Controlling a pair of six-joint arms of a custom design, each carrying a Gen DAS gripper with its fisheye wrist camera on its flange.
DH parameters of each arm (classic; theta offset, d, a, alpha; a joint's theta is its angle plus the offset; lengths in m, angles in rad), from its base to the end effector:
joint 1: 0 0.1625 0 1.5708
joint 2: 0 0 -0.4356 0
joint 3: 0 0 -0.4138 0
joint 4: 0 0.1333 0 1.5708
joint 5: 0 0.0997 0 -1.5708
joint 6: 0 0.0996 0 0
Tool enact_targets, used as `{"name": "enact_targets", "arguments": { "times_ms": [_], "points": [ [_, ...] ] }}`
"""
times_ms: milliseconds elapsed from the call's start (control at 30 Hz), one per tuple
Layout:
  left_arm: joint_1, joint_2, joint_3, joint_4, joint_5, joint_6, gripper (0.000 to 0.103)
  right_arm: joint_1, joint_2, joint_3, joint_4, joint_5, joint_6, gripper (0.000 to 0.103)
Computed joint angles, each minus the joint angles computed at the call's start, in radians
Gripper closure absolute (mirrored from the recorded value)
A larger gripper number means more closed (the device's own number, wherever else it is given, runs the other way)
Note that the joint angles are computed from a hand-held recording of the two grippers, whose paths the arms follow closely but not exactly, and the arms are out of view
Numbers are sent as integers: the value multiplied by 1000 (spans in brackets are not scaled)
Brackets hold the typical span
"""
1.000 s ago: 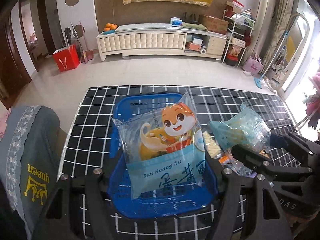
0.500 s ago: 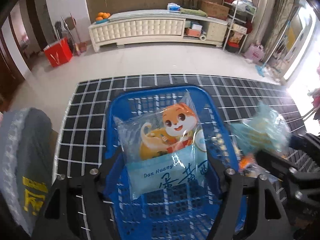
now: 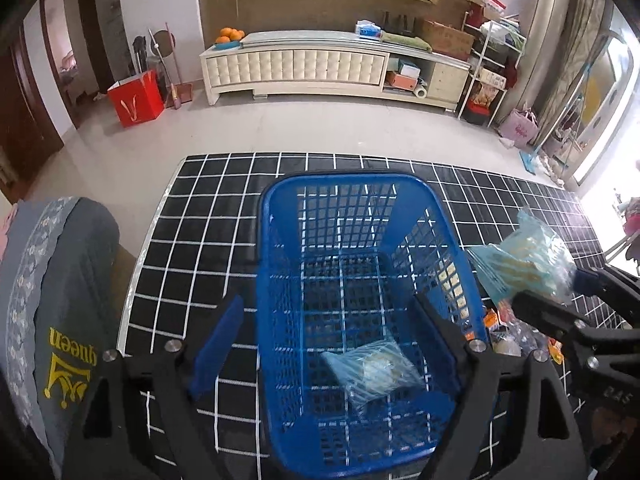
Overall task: Organize snacks
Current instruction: 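Lower the striped cake bag into the blue basket and open the right tool, then move both tools away from the basket back over the remaining snacks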
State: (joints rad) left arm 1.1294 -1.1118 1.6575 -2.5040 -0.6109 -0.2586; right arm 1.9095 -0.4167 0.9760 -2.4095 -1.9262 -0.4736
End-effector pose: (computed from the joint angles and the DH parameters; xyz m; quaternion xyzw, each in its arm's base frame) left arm -0.0879 -0.6891 0.3230 -0.0091 0.8749 -0.3158 0.3671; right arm 0.3823 -0.7884 0.0570 0.3625 -0.9051 0.1249 0.1839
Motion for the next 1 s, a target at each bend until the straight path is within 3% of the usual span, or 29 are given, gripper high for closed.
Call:
{"name": "enact_targets", "arguments": {
  "times_ms": [300,600,733,767,867,1000],
  "points": [
    [1,-59,59,-28,6,5,21,27,62,-88,70,-11,-6,37],
    [33,-84,67,-43,7,9,21,47,212,-314,195,-47,-6,37],
    [43,-84,65,-32,12,2,21,48,285,-411,219,-58,-32,30],
    [45,-84,65,-28,12,-3,21,52,297,-418,212,-78,-67,21],
    [44,-84,70,-27,9,-8,21,55,269,-335,92,-92,-144,10],
    [29,-81,78,-14,21,-34,21,54,204,-249,56,-68,-131,6]
  ]
}}
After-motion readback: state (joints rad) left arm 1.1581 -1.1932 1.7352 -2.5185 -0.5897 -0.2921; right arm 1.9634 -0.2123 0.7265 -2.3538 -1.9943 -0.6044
